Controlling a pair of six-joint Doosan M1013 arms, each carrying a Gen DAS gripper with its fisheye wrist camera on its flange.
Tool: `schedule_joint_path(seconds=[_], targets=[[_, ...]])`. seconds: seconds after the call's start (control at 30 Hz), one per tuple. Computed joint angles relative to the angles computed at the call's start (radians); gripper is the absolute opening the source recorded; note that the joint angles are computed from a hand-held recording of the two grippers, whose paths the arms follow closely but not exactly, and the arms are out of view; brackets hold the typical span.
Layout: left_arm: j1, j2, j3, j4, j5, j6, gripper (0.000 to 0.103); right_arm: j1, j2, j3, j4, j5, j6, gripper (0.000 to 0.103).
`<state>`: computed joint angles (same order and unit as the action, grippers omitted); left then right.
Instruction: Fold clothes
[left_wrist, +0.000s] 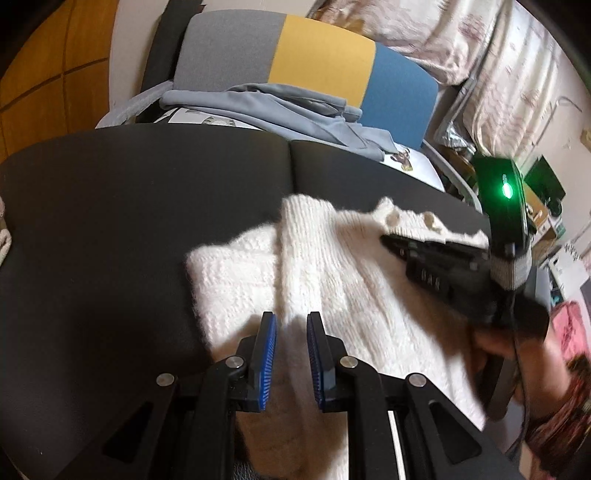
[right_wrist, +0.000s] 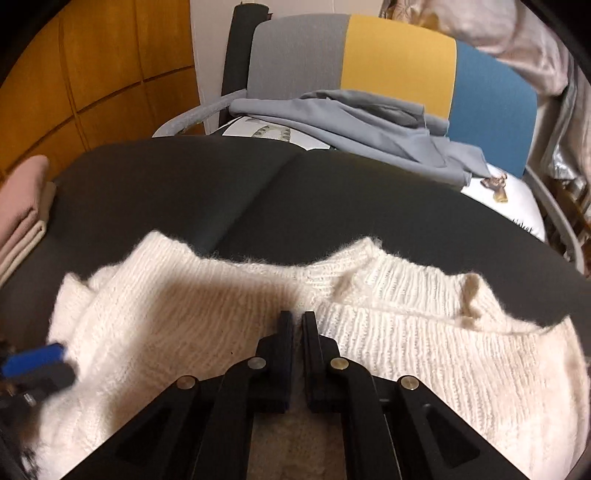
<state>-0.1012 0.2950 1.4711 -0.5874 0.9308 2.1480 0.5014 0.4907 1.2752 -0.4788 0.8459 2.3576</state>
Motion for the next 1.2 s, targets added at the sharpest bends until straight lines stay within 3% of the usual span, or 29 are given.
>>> schedule_joint_path(seconds=[0.37,0.6,0.67,0.77,0.87,0.97,1.07,1.1,1.2], targets=[[-0.023,0.095,-0.152,0.030,0.164,-0.096,0.017,-0.032,-0.044,0.075,0.105,-0.135,0.013,0.005],[-0.043,0.134,-0.188,0.050,0.179,-0.132,0.017,-0.039,-0.051,0.088,0.128,-0.159,0.008,0.005],[-0.056,0.121,-0.171,0.086,0.131,-0.121,0.017,-0.037,-0.050,0.086,0.118,-0.153,0.014,0.005],[-0.077,0.091,-0.136,0.157,0.033,-0.127,0.007,-0.034,-0.049,0.084,0.108,-0.147,0.018,0.005],[-0.079,0.053,-0.089,0.193,-0.079,-0.131,0.006,-0.033,-0.048,0.082,0.101,-0.142,0.021,0.005],[-0.062,0.034,-0.073,0.171,-0.117,-0.157,0.005,-0.031,-0.046,0.079,0.095,-0.135,0.022,0.005],[-0.079,0.040,-0.063,0.365,-0.157,-0.284,0.000,-0.027,-0.042,0.071,0.078,-0.116,0.024,0.005],[-0.076,0.055,-0.069,0.383,-0.135,-0.305,0.000,-0.026,-0.041,0.069,0.075,-0.112,0.023,0.005],[-0.044,0.052,-0.057,0.250,-0.136,-0.249,0.000,-0.027,-0.041,0.069,0.076,-0.113,0.021,0.005]])
